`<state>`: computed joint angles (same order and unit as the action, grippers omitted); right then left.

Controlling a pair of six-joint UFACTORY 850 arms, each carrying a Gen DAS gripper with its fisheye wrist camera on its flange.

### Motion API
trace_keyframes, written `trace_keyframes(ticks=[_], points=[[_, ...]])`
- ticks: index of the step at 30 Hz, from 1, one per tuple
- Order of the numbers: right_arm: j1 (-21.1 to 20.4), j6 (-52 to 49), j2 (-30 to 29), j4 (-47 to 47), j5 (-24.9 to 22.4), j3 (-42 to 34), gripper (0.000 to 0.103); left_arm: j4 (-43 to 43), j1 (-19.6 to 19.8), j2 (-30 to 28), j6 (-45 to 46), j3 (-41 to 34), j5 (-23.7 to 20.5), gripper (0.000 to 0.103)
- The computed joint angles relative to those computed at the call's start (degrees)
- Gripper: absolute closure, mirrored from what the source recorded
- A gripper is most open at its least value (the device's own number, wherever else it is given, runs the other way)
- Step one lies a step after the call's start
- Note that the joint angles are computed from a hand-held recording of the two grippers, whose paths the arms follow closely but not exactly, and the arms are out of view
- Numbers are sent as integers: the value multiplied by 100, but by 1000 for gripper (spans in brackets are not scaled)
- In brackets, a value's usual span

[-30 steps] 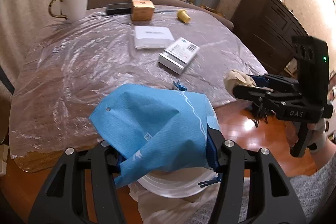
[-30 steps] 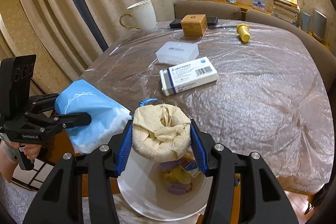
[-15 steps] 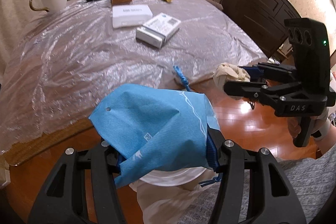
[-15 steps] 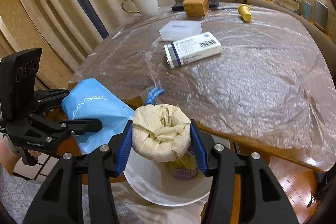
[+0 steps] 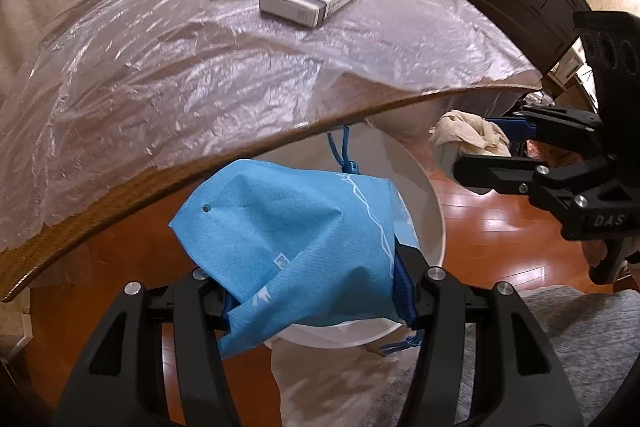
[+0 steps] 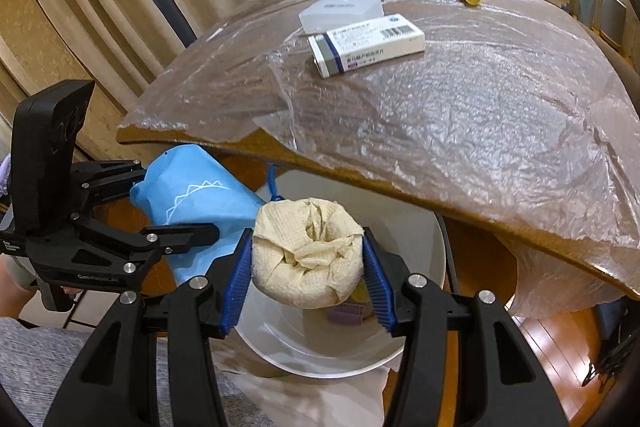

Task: Collect trash
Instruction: 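Carry the blue bag and cream bundle over the white trash bin with both tools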

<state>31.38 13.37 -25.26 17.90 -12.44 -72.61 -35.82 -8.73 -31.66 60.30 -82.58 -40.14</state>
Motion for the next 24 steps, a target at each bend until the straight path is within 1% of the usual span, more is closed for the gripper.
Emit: trace_keyframes(ticks=[5, 15, 19, 22, 24], points=[[33, 54, -95, -27, -16, 5, 52, 205, -82, -28, -137, 115, 294, 45], [61, -164, -364, 238, -44, -90, 52, 454, -155, -209, -459, 100, 542, 46], [78, 54, -465, 2, -46, -151, 52, 536, -179, -269, -496, 88, 651, 46], [115, 554, -561, -530, -60, -255, 52, 639, -228, -320, -595, 77, 756, 46], [137, 866, -605, -871, -74, -297, 52, 657, -311, -268, -683, 206, 864, 46]])
